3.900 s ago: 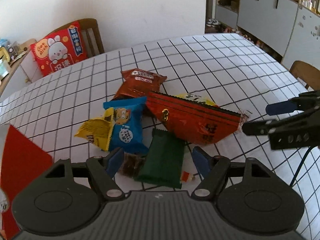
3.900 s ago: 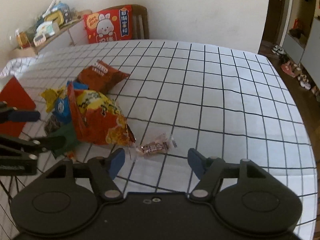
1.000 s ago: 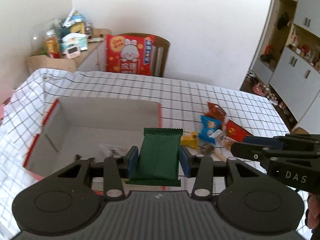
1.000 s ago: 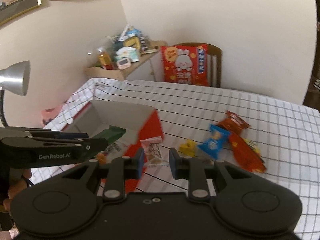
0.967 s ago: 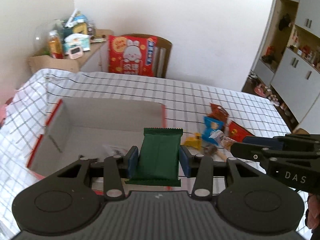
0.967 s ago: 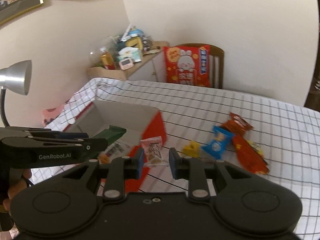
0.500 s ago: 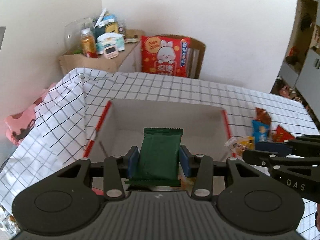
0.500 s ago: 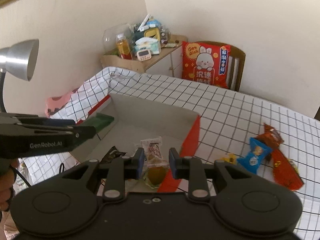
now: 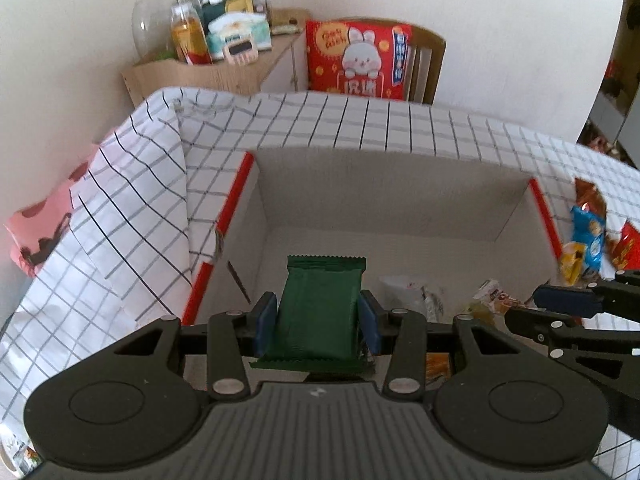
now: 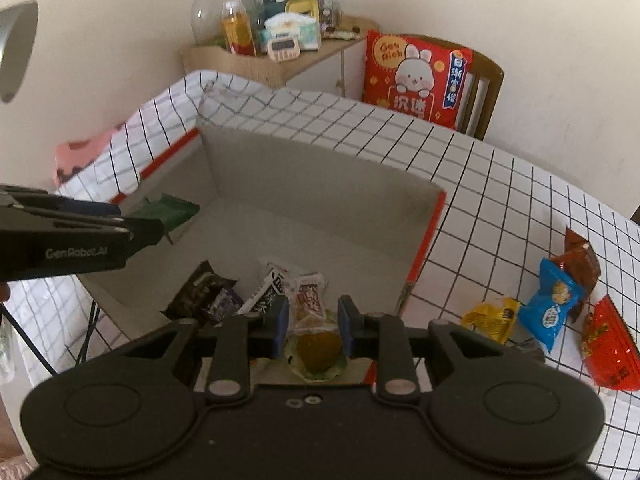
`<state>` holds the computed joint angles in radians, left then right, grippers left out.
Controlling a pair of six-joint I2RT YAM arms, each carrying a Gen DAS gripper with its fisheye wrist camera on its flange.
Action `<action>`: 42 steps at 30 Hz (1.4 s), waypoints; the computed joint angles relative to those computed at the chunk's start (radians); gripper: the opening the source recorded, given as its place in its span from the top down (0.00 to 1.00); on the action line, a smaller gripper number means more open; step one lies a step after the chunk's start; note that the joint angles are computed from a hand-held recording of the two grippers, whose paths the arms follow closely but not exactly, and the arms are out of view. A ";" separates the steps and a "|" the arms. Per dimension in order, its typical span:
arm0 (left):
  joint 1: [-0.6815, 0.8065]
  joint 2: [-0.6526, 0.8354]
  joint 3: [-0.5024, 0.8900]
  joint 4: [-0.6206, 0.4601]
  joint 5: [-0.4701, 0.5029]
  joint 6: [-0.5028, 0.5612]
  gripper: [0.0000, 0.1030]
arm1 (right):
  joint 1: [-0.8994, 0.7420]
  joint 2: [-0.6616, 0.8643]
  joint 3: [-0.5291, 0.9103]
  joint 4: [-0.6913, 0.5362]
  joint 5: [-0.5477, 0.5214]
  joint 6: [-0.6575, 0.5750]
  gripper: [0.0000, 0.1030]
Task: Organize snacks
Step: 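Open both tools to drop the green packet and wrapped candy into the box, then move both open tools back to the remaining snacks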
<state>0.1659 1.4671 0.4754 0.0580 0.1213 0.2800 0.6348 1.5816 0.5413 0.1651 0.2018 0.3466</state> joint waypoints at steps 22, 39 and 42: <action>-0.040 0.138 0.001 0.034 -0.033 0.005 0.57 | 0.017 0.068 0.039 -0.040 -0.006 0.023 0.65; 0.020 -0.225 -0.102 -0.126 0.094 0.014 0.45 | 0.003 -0.294 -0.142 -0.078 -0.048 0.058 0.41; 0.003 -0.324 -0.116 -0.186 0.107 -0.003 0.45 | -0.001 -0.389 -0.169 -0.115 -0.049 0.064 0.38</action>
